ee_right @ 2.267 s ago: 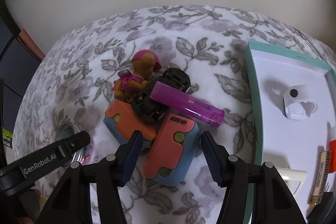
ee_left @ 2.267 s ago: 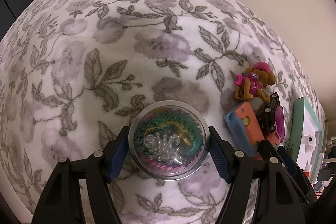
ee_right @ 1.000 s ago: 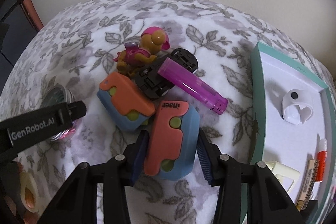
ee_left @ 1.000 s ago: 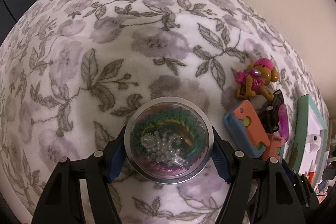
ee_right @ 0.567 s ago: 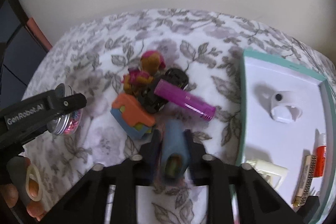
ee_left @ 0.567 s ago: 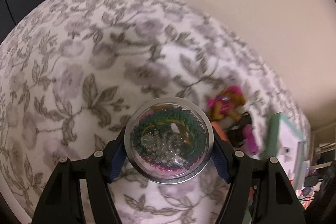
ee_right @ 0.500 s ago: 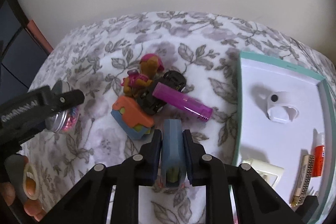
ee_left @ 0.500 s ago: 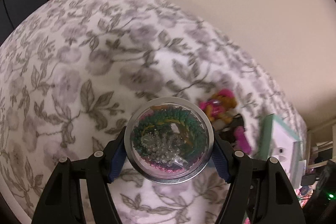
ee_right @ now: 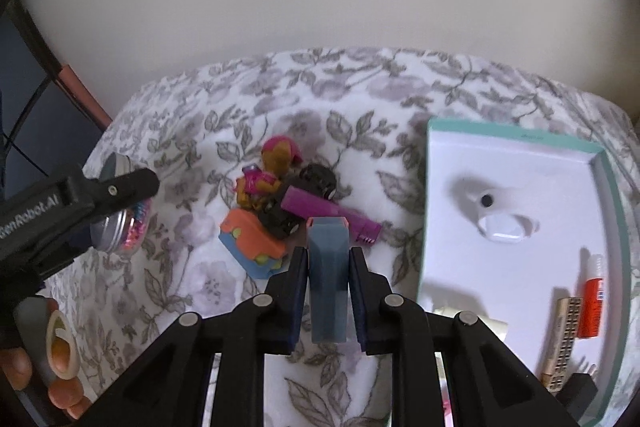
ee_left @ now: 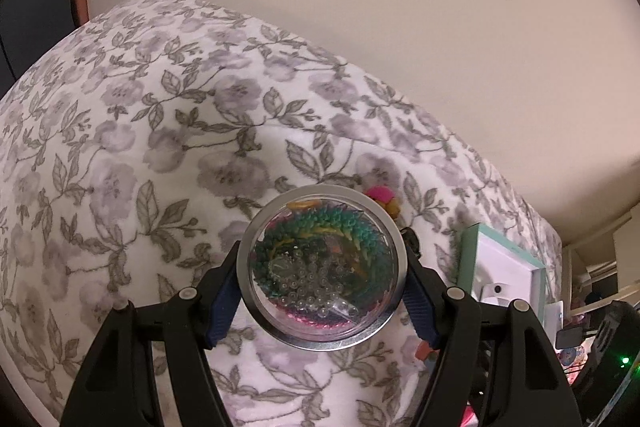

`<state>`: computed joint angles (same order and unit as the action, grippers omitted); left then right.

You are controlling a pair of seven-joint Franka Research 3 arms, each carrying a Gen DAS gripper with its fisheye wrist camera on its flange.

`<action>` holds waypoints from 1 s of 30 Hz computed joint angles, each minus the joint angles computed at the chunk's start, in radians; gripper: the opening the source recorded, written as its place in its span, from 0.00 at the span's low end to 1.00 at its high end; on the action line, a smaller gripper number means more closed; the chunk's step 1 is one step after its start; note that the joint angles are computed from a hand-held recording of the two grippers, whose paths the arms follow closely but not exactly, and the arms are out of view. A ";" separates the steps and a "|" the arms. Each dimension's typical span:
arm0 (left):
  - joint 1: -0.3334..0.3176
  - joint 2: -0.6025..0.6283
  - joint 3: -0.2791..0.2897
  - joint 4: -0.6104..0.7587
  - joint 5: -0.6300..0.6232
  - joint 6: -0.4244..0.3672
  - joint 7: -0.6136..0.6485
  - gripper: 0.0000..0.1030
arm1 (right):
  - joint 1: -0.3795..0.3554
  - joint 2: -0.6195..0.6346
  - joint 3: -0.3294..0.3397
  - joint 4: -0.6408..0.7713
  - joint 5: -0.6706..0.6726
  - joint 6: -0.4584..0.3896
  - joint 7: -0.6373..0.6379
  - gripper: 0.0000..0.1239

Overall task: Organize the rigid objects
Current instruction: 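Carry the bead jar with the left tool while the right tool carries the block to the tray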

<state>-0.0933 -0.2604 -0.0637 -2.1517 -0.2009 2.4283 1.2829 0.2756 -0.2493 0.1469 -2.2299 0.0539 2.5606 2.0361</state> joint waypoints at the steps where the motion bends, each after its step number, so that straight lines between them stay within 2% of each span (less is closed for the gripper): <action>1: -0.004 -0.003 0.001 0.001 -0.009 0.005 0.007 0.70 | -0.003 -0.008 -0.001 -0.002 -0.003 0.002 0.002 0.18; 7: -0.035 -0.016 -0.005 0.008 -0.039 0.041 0.051 0.70 | -0.058 -0.095 0.010 -0.032 -0.064 0.016 0.050 0.18; 13: -0.084 -0.009 -0.023 0.018 -0.063 0.082 0.099 0.70 | -0.159 -0.190 0.037 -0.059 -0.185 -0.046 0.136 0.18; 30: -0.217 0.108 -0.126 0.077 -0.073 0.147 0.220 0.70 | -0.281 -0.308 0.000 -0.179 -0.214 -0.098 0.165 0.18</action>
